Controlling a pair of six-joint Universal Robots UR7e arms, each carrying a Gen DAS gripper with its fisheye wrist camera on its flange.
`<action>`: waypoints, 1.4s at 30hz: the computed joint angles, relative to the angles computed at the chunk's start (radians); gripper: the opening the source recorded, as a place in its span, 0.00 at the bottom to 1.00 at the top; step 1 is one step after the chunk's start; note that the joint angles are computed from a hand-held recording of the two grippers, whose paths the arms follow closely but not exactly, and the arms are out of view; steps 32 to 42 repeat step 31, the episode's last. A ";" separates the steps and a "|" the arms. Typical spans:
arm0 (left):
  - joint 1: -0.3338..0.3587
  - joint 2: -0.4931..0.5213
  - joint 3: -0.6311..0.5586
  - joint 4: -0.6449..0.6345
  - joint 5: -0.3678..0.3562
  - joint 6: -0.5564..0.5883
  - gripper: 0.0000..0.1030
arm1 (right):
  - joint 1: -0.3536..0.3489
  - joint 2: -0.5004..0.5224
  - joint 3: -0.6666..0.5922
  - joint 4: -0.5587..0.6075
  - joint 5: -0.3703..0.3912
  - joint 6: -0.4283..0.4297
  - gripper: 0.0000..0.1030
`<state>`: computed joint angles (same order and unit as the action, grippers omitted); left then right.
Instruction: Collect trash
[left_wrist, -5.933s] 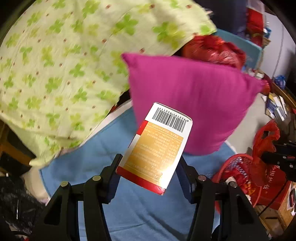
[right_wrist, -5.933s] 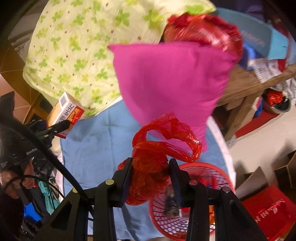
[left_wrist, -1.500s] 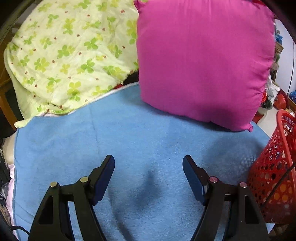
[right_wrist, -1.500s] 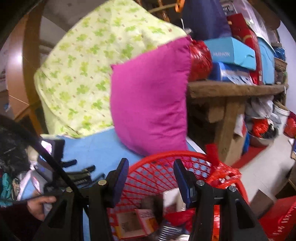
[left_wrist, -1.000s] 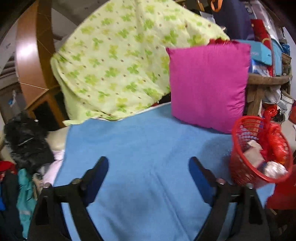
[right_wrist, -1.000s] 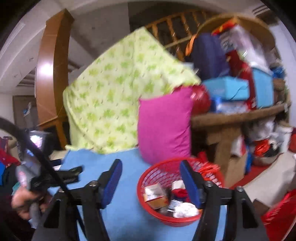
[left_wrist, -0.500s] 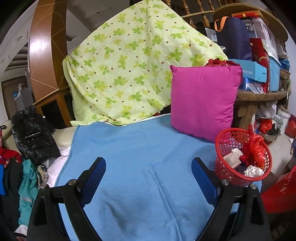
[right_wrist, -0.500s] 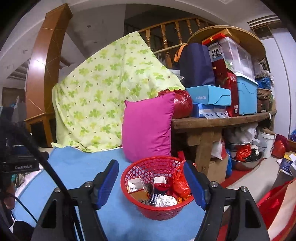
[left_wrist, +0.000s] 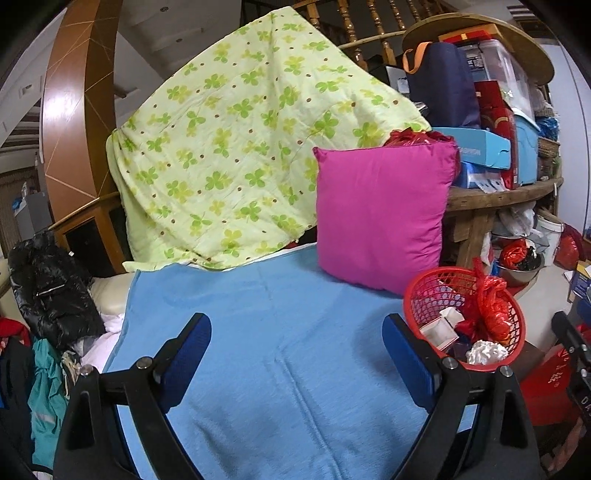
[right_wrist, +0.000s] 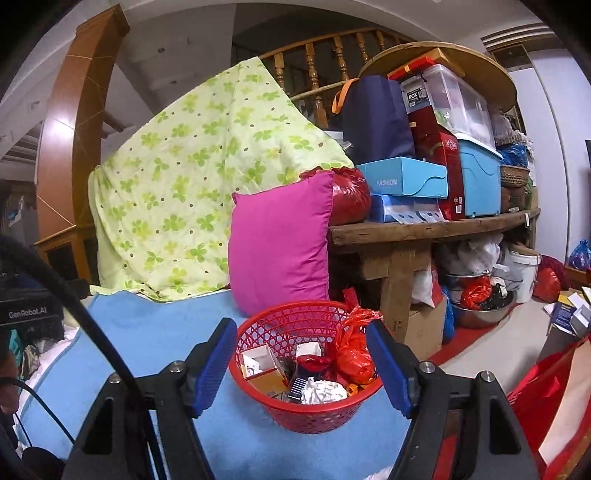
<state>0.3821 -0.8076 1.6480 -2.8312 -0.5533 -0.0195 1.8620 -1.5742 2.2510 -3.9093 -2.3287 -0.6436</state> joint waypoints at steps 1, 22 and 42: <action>-0.001 0.000 0.000 -0.005 -0.005 0.004 0.91 | -0.001 -0.001 0.000 0.004 0.000 0.004 0.73; -0.003 -0.024 0.030 -0.054 -0.062 0.029 0.91 | 0.031 0.051 -0.040 -0.023 -0.065 0.033 0.73; 0.058 -0.061 0.055 -0.072 -0.115 -0.011 0.91 | 0.036 0.112 -0.076 0.003 -0.054 0.009 0.73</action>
